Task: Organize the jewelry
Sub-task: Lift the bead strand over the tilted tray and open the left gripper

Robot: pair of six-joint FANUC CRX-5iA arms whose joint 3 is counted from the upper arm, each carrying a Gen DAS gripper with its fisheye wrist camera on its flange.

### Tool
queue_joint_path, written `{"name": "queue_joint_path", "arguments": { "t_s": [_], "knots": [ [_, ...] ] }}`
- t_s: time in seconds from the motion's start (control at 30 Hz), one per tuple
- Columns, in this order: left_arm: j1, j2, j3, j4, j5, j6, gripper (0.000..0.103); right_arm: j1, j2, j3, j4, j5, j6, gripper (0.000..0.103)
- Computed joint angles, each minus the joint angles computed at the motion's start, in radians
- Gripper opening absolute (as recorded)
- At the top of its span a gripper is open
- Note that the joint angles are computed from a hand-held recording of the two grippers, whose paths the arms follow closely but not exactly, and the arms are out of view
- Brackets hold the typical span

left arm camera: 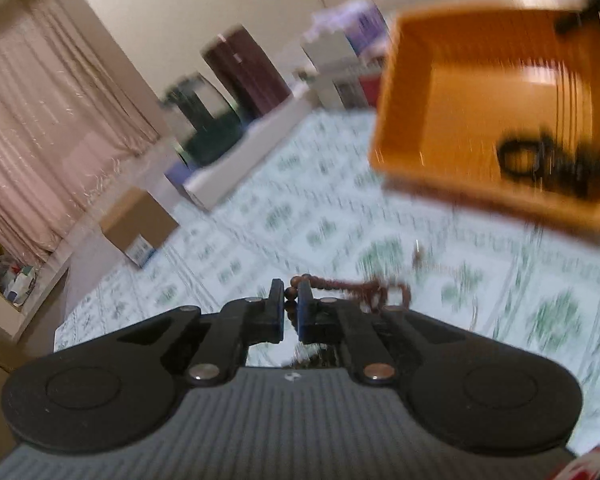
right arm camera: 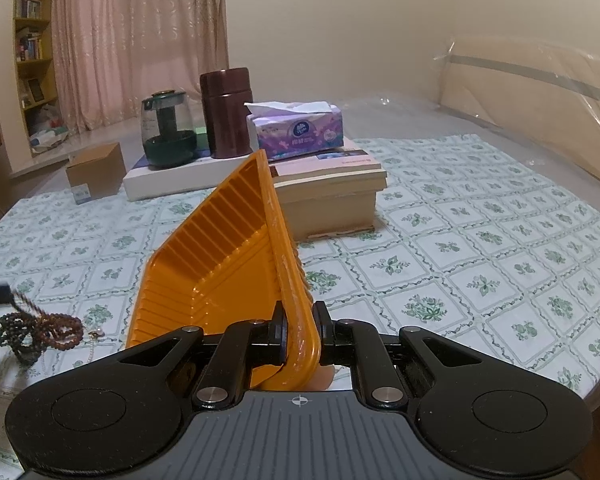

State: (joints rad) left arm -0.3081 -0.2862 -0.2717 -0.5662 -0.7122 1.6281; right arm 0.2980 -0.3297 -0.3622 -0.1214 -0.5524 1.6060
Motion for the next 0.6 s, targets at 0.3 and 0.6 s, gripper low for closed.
{"name": "queue_joint_path", "arguments": {
  "t_s": [0.3,0.6],
  "knots": [
    [0.028,-0.051,0.047,0.060,0.056,-0.006,0.005,0.006,-0.006,-0.002,0.001,0.001,-0.002,0.013],
    [0.037,-0.064,0.080,0.143,0.121,-0.035,0.005,0.013,-0.012,-0.007,0.009,0.005,-0.010,0.013]
  ]
}}
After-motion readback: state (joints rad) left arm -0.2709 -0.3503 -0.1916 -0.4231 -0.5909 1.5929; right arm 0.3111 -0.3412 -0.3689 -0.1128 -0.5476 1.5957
